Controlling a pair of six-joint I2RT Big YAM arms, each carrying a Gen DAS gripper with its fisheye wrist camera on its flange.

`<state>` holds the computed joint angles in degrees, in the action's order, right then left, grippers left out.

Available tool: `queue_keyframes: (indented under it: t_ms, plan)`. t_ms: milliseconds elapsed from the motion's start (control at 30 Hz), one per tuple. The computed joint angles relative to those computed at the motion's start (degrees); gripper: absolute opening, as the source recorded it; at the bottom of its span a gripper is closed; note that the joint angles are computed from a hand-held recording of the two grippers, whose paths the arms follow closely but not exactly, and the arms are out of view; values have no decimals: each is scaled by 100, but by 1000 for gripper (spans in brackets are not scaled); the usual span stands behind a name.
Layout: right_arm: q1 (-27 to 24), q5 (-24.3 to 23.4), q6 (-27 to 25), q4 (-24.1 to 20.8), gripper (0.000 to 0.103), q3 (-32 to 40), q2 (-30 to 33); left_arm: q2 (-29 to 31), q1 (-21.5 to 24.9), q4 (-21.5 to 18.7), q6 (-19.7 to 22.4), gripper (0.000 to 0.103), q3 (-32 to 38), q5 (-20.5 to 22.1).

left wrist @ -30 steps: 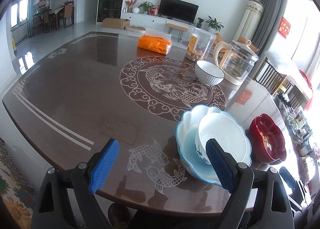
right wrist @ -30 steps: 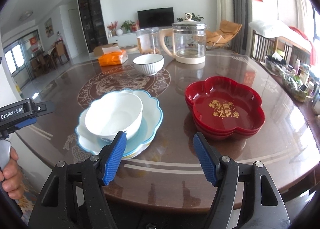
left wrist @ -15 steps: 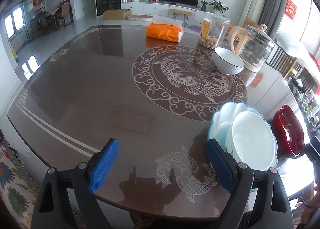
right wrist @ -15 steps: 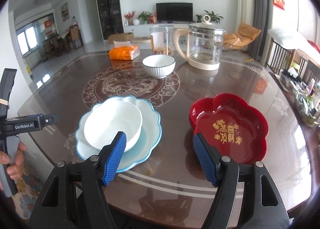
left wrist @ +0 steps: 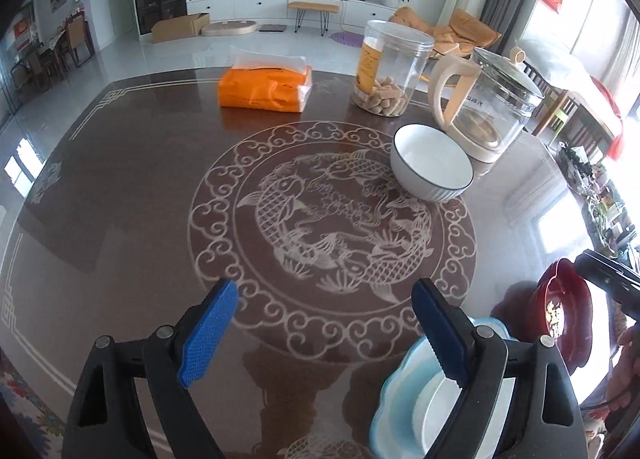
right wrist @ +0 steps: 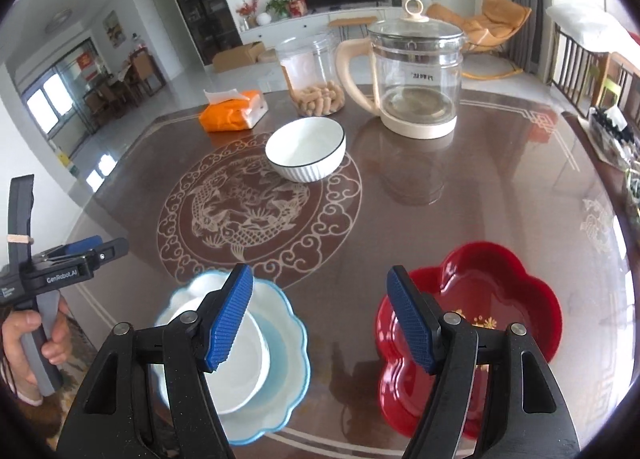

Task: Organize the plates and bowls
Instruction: 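Move the right gripper to the white striped bowl and grasp its rim, then lift the striped bowl with the right gripper over the blue-rimmed bowl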

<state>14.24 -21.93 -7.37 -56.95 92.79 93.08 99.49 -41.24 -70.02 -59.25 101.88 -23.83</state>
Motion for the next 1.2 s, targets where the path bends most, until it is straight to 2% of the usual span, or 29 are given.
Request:
queue_keyframes:
  t_ms: [133, 233, 333, 400, 500, 533, 633, 667, 700, 733, 767, 833, 1000, 1200]
  plan:
    - [90, 60, 547, -774, 73, 1783, 1382, 962, 551, -133, 405, 88, 1280, 729]
    - [217, 181, 645, -1190, 73, 2884, 2189, 1919, 807, -769, 628, 81, 2662, 892]
    - [330, 267, 694, -1751, 72, 3997, 2996, 2753, 957, -1393, 671, 73, 3909, 1010]
    - [362, 158, 829, -2088, 65, 4648, 3464, 3202, 1012, -1723, 683, 70, 4576, 1074]
    - [407, 88, 915, -2724, 58, 5712, 4192, 3624, 1070, -2013, 663, 53, 5124, 1268]
    - [424, 105, 926, -2844, 58, 5922, 4343, 3654, 1086, -1992, 616, 42, 5110, 1363]
    - [443, 57, 962, -2987, 50, 6180, 4564, 3251, 1134, -1194, 361, 28, 4220, 1709]
    - [440, 20, 995, -2982, 41, 6153, 4569, 3206, 1138, -1064, 331, 20, 4127, 1781]
    - [429, -64, 1024, -2952, 28, 6072, 4543, 3265, 1131, -1098, 364, 16, 4243, 1825]
    - [411, -241, 1071, -2843, 25, 5884, 4452, 3385, 1107, -1287, 398, 12, 4494, 1794]
    - [415, -213, 1104, -2909, 20, 5974, 4482, 3541, 1071, -1524, 411, 11, 4801, 1711]
    - [437, -91, 1071, -2842, 19, 5729, 4319, 3681, 975, -1789, 465, 11, 5158, 1518]
    - [345, -500, 999, -2645, 18, 4912, 3686, 2715, 722, -1260, 444, 11, 3984, 1344]
    - [264, -841, 479, -2567, 18, 3302, 2255, 1684, 31, -1310, 356, 12, 3127, 645]
